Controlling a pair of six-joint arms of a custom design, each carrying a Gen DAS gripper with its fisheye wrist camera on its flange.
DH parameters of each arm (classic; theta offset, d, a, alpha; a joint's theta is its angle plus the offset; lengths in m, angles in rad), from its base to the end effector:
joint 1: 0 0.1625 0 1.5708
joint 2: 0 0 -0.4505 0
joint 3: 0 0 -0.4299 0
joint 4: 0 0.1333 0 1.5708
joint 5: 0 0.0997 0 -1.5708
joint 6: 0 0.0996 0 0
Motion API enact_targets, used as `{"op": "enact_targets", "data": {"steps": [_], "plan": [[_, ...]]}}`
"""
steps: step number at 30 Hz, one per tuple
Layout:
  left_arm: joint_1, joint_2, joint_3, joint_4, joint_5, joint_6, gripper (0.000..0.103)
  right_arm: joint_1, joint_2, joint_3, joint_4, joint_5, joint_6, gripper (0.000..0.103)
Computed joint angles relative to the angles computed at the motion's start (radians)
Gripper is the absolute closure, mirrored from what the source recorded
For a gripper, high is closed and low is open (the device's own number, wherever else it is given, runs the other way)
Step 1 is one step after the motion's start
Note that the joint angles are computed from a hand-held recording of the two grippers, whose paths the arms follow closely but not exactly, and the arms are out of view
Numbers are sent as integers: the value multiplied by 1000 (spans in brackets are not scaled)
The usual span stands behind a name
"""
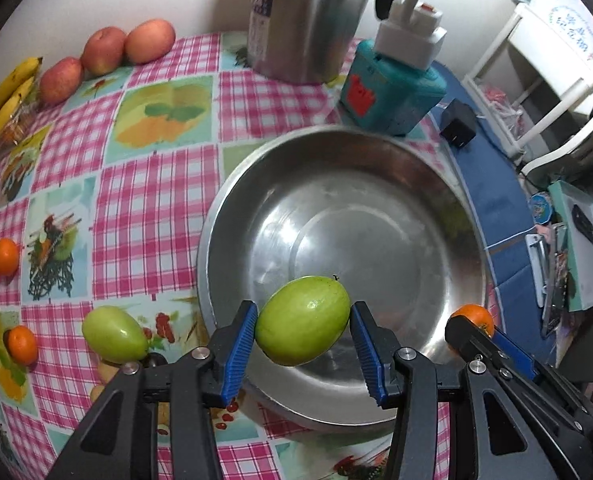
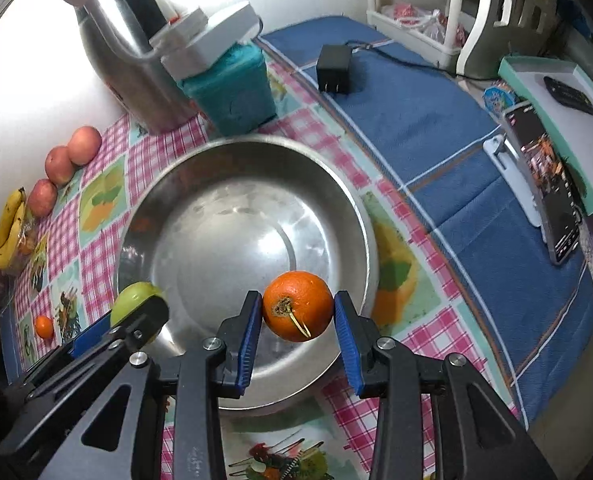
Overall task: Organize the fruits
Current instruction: 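Carry the green apple and tangerine in both tools over the steel bowl, then lower both fruits into the steel bowl and open both tools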
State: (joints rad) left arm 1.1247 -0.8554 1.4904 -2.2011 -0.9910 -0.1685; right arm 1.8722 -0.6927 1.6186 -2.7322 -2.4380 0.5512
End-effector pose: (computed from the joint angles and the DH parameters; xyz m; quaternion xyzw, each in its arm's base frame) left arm -0.1502 -0.7494 0.1638 0.1332 0.9490 -0.0843 0.2731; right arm 0.2676 -0.6677 0.0672 -0.1612 -0.8880 0.2696 0.3358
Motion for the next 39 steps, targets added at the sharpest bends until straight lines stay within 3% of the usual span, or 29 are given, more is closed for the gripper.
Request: {"op": "enact_targets", "data": {"steps": [12, 20, 25, 28, 39], "plan": [[7, -6, 2, -5, -3, -20, 53, -10, 20, -34, 126, 19, 39, 65], [5, -30, 5, -6, -22, -29, 51, -7, 29, -50, 146, 15, 33, 64], [9, -50, 7, -3, -11, -36, 43, 0, 29, -49, 138, 4, 25, 63], [9, -64, 9, 0, 10, -41, 40, 6, 29, -48, 122, -9, 13, 55], [26, -126, 32, 4, 115, -69, 35, 29, 33, -42, 80, -31, -27, 55]]}}
